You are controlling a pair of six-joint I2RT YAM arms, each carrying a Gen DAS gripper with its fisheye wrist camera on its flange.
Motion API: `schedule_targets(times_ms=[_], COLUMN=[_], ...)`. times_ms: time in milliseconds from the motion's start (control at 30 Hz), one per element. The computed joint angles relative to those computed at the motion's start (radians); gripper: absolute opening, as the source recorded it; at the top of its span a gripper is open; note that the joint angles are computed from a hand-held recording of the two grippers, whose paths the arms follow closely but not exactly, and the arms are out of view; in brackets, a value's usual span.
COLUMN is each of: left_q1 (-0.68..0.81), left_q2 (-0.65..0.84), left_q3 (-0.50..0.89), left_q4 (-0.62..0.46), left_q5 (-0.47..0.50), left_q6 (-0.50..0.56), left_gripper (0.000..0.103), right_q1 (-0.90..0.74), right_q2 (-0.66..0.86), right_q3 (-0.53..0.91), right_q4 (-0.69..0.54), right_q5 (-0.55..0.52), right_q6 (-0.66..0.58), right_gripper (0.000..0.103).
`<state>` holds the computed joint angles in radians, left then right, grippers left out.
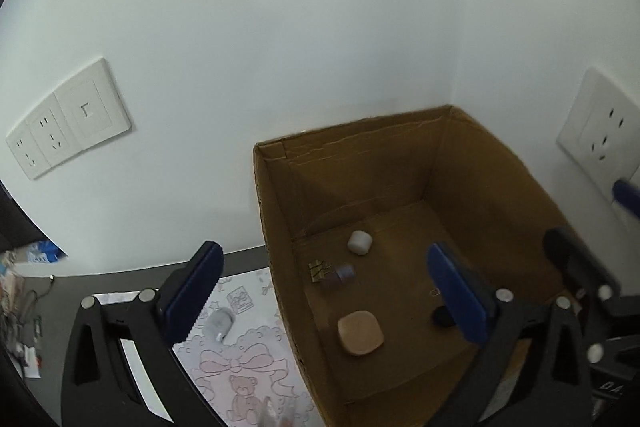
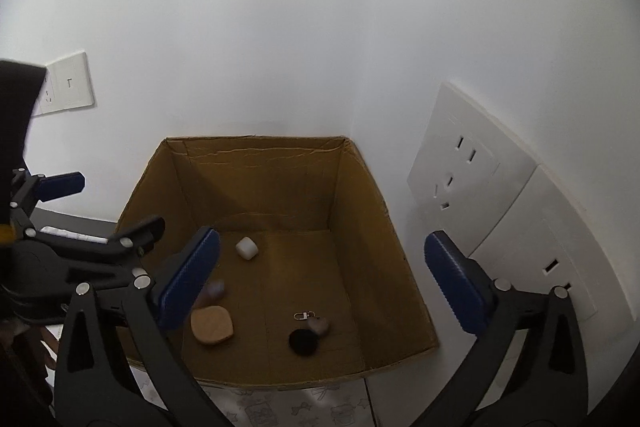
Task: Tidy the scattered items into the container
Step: 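Move both open tools back from the box over the mat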
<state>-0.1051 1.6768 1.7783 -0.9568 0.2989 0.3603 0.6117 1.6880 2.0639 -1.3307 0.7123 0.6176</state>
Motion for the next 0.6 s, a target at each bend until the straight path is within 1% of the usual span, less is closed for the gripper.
schedule_targets(times_ms=[67,200,367,600], left_q1=[0.0,0.004,0.014,0.056], left_q2=[0.003,-0.009,-0.026,-0.06], left_q3=[0.0,-0.02,-0.031,-0.041], left_q4=[0.002,0.009,0.023,0.032], left_q5=[-0.013,-0.024,-0.019,0.008], left_q6=[0.004,0.018,0.018,0.013], left_gripper=[0.102,0.102,0.102,0.102], right_q1=[-0.005,0.01,0.015,0.03], right_q2=[0.041,0.06,0.096,0.103], right_q3=[0.036,0.06,0.097,0.127], right_q4=[0.002,-0.006,-0.004,-0.031], right_q5=[-0.013,0.008,0.009,0.02], right_q6=[0.001,0.002,-0.001,0.006], right_gripper=[0.103,0.103,0.103,0.103])
